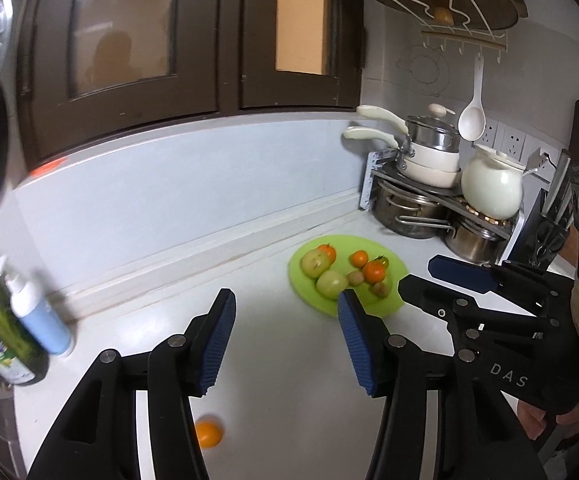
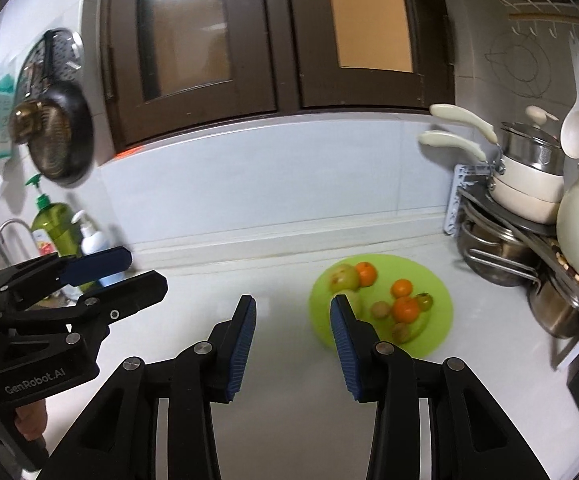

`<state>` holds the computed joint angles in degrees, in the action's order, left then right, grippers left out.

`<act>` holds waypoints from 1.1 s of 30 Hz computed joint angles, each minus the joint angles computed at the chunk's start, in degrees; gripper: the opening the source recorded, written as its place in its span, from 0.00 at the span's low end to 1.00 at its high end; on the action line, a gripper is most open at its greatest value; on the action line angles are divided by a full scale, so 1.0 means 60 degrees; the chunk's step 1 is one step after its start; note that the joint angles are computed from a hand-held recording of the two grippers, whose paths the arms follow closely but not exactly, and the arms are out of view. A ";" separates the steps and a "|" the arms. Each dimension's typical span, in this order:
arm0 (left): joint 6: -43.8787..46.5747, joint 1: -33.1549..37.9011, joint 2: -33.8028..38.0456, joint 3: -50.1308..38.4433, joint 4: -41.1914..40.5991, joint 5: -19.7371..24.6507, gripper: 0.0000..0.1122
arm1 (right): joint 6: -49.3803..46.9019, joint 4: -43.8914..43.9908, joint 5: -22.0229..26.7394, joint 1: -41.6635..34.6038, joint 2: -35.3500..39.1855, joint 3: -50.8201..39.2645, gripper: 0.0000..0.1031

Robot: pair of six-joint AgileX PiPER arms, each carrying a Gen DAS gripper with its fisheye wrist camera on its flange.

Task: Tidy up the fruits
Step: 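Move both open grippers away from the plate toward the loose orange and green fruit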

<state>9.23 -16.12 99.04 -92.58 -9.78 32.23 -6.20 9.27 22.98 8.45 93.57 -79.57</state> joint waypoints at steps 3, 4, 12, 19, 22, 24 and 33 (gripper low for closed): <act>0.0482 0.0313 -0.0680 0.0894 -0.0366 -0.0171 0.47 | 0.0994 -0.0838 -0.0099 0.0547 -0.0327 0.0407 0.39; 0.0672 0.0425 -0.0897 0.1173 -0.0517 -0.0219 0.48 | 0.1401 -0.1190 -0.0137 0.0769 -0.0439 0.0553 0.39; 0.2521 0.1438 -0.2181 0.2786 -0.2013 -0.0198 0.49 | 0.4559 -0.3849 -0.0134 0.2249 -0.0941 0.1249 0.39; 0.4346 0.2437 -0.3002 0.3955 -0.3203 0.0023 0.50 | 0.7274 -0.6010 0.0054 0.3467 -0.1071 0.1701 0.39; 0.5276 0.2908 -0.3219 0.4370 -0.3785 0.0161 0.50 | 0.8081 -0.6585 0.0196 0.3924 -0.0964 0.1746 0.39; 0.5783 0.3172 -0.3270 0.4524 -0.4089 0.0295 0.50 | 0.8525 -0.6854 0.0253 0.4211 -0.0877 0.1813 0.39; 0.8202 0.4243 -0.3087 0.5133 -0.5185 0.0641 0.50 | 0.9713 -0.7301 0.0419 0.5007 -0.0229 0.1998 0.39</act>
<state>58.44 9.34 80.52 -61.78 -40.89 36.08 52.08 -34.53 25.50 38.49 92.20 -67.58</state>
